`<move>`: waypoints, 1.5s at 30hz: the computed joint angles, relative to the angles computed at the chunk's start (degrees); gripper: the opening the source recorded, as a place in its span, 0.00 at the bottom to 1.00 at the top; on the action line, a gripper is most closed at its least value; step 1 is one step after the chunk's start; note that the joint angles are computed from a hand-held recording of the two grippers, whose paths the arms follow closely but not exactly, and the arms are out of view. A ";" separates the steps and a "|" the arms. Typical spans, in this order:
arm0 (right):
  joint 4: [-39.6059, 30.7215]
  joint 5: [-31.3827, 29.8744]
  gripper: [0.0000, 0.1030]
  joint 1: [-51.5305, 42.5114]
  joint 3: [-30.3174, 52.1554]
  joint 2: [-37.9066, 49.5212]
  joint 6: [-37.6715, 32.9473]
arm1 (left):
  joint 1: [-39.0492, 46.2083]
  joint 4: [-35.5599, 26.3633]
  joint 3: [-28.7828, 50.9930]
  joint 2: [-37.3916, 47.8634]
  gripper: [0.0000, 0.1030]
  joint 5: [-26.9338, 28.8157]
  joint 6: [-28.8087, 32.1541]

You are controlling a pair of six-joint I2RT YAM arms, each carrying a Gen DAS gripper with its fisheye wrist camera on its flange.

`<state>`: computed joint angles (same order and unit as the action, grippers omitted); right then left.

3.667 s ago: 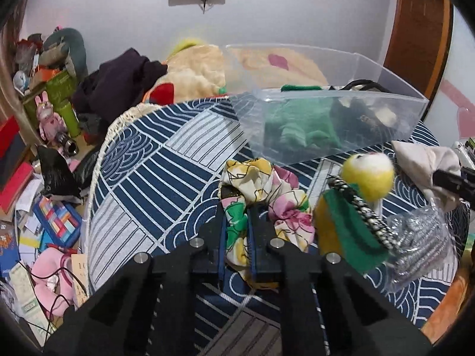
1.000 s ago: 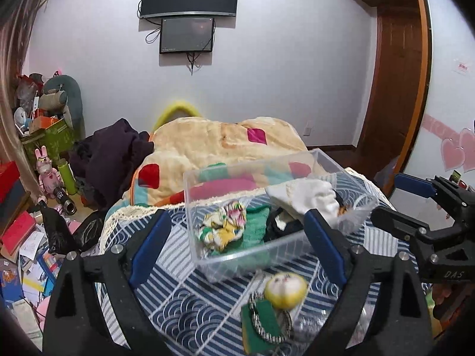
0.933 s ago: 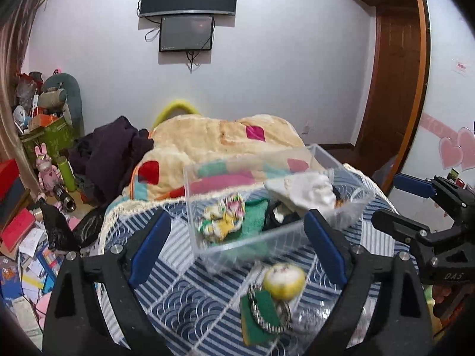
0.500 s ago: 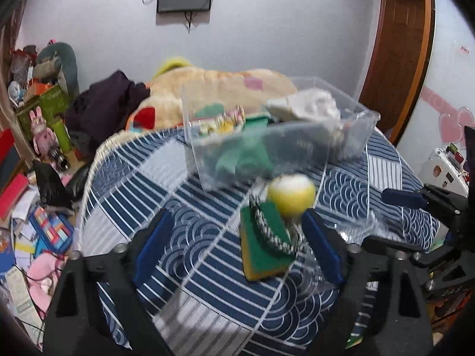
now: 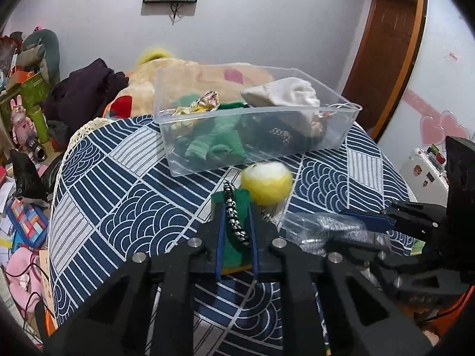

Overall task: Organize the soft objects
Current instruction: 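Grasp the beaded bracelet with the left tool while the right tool grasps the plastic bag, then grasp the yellow sponge with the left tool while the right tool carries the plastic bag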

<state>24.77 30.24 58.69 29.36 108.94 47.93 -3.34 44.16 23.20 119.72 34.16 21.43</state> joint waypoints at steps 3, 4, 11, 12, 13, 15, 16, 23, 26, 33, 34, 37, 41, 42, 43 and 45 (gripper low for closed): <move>-0.64 1.99 0.24 0.99 -1.31 -1.97 1.85 | 0.79 -1.41 -0.56 -1.92 0.08 1.41 0.74; -1.25 2.96 0.23 1.34 -1.69 -2.85 2.35 | 0.98 -1.66 -0.79 -2.63 0.08 1.81 0.74; -6.68 10.18 0.20 3.16 -3.70 -10.85 3.76 | 1.61 -2.69 -3.21 -9.85 0.06 4.46 0.06; -7.32 11.14 0.20 3.23 -4.01 -12.15 3.80 | 1.59 -2.67 -3.43 -10.45 0.06 4.64 -0.12; -8.02 11.75 0.20 3.22 -3.88 -12.86 3.85 | 1.54 -2.72 -3.65 -11.42 0.06 4.90 -0.50; -9.52 13.47 0.20 3.08 -3.84 -14.60 3.53 | 1.53 -3.17 -3.62 -12.95 0.06 5.41 -1.17; -10.30 14.19 0.20 3.10 -3.66 -15.19 3.39 | 1.37 -3.25 -3.63 -13.70 0.06 5.66 -1.61; -9.51 16.61 0.20 1.09 -3.97 -18.01 0.45 | 1.23 -5.68 -1.49 -17.56 0.06 7.32 -4.11; -8.51 16.57 0.20 -0.01 -4.25 -18.64 -0.76 | 1.05 -7.17 -0.13 -18.49 0.06 6.66 -4.52; -8.01 15.41 0.21 -0.92 -5.18 -18.52 -0.15 | 1.90 -10.54 1.62 -13.43 0.12 3.89 0.44; -7.87 15.03 0.21 -1.02 -5.29 -18.17 0.09 | 2.18 -10.47 1.66 -12.18 0.14 3.32 1.23; -8.62 14.61 0.21 -0.93 -5.21 -17.62 1.28 | 3.82 -8.01 1.76 -7.18 0.34 1.06 3.05; -8.24 13.48 0.21 -1.70 -5.40 -16.93 1.75 | 6.65 -4.03 3.42 -0.35 0.57 -1.71 2.60; -8.19 13.28 0.21 -1.86 -5.29 -16.70 1.83 | 7.09 -4.76 4.67 1.02 0.57 -1.99 2.65; -8.31 13.25 0.21 -1.74 -5.11 -16.44 2.09 | 7.31 -5.78 5.99 2.24 0.57 -2.32 2.54; -8.13 12.80 0.21 -1.98 -5.03 -16.22 2.02 | 7.83 -8.50 9.13 5.12 0.57 -2.03 2.28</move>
<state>16.64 43.04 56.71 24.33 92.72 49.95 4.49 35.65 32.34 124.84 32.13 23.71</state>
